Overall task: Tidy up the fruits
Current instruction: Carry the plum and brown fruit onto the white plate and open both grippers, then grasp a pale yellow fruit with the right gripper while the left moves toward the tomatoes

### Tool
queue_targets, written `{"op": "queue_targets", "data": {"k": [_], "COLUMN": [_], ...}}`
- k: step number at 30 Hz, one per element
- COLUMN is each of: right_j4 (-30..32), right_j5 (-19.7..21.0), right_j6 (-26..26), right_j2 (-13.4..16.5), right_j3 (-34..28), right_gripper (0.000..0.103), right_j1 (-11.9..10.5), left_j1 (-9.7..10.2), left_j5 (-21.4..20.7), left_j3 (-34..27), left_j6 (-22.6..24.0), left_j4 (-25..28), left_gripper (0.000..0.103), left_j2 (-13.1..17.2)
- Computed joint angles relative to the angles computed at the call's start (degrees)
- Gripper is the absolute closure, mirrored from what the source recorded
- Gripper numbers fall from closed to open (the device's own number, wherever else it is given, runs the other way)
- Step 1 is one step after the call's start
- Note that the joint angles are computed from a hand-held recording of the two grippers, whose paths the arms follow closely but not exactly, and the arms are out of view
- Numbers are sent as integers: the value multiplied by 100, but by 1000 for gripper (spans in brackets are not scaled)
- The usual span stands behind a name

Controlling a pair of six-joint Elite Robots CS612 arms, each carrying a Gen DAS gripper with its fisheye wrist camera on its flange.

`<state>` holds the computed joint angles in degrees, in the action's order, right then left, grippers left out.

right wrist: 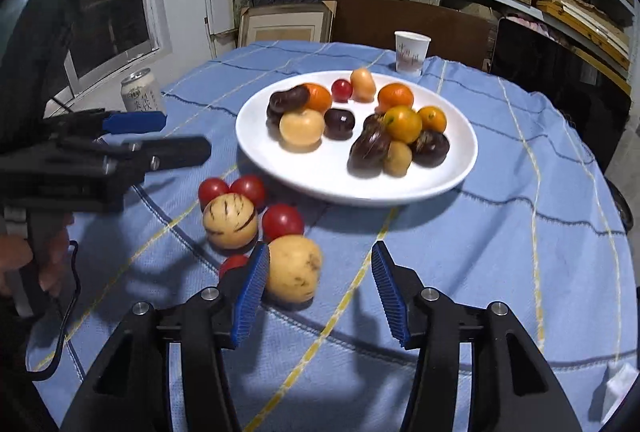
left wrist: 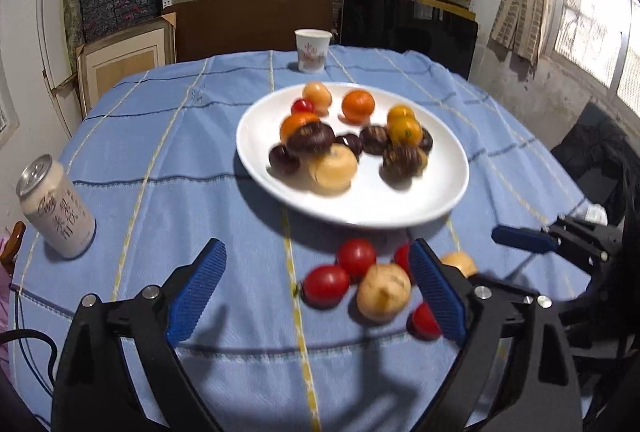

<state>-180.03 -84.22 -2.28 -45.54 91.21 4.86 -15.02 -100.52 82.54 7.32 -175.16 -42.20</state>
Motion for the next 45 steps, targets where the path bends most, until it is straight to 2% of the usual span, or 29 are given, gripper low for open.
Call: {"op": "queue_targets", "data": {"k": [5,6,8,10,15,17,20,21,24,27,32,35,40,45], "right_j4": [291,325,282,141,-864,-1129,-1178,-1194,-1272,-1260,-1377,-1433,-1444,-1318], "right_j5": [94,263,308,249,589,540,512,528,542,538,480,464,493,598], "right_j6": [245,291,294,277,939,1103,1302,1336,1331,1326,1424,1357,1352,1336], "right_j2": [110,116,124,104,-47,-83,-95,-91,-73,-67,-71,-70,-68,-70], "right_j3": [-181,-189,-177,-101,391,537,617,620,611,606,644,651,649,638], "right_gripper": [51,61,64,64,64,64,64,64,64,63,63,63,63,63], "right_j1": [27,-3,-17,-11,-250,-314,-374,-384,-380,-382,-404,-389,-393,-401], "left_j1": [-52,-46,-24,-16,-66,-105,-202,-225,-290,-290,-296,-323,-242,-318], "left_j5": [139,149,98,59,-132,-253,-235,-210,-82,-65,-236,-86,-106,222], "left_j3": [201,217,192,194,302,338,425,444,468,469,533,482,165,178], "left_j6": [222,198,135,108,338,451,663,690,772,762,940,972,478,644], "left_j4": [25,18,85,117,91,198,166,118,78,52,18,88,231,149], "left_gripper": [13,13,13,13,13,13,13,14,32,34,53,54,51,51], "left_j2": [-27,-23,-9,-10,-75,-97,-112,-111,-99,-85,-119,-90,50,63]}}
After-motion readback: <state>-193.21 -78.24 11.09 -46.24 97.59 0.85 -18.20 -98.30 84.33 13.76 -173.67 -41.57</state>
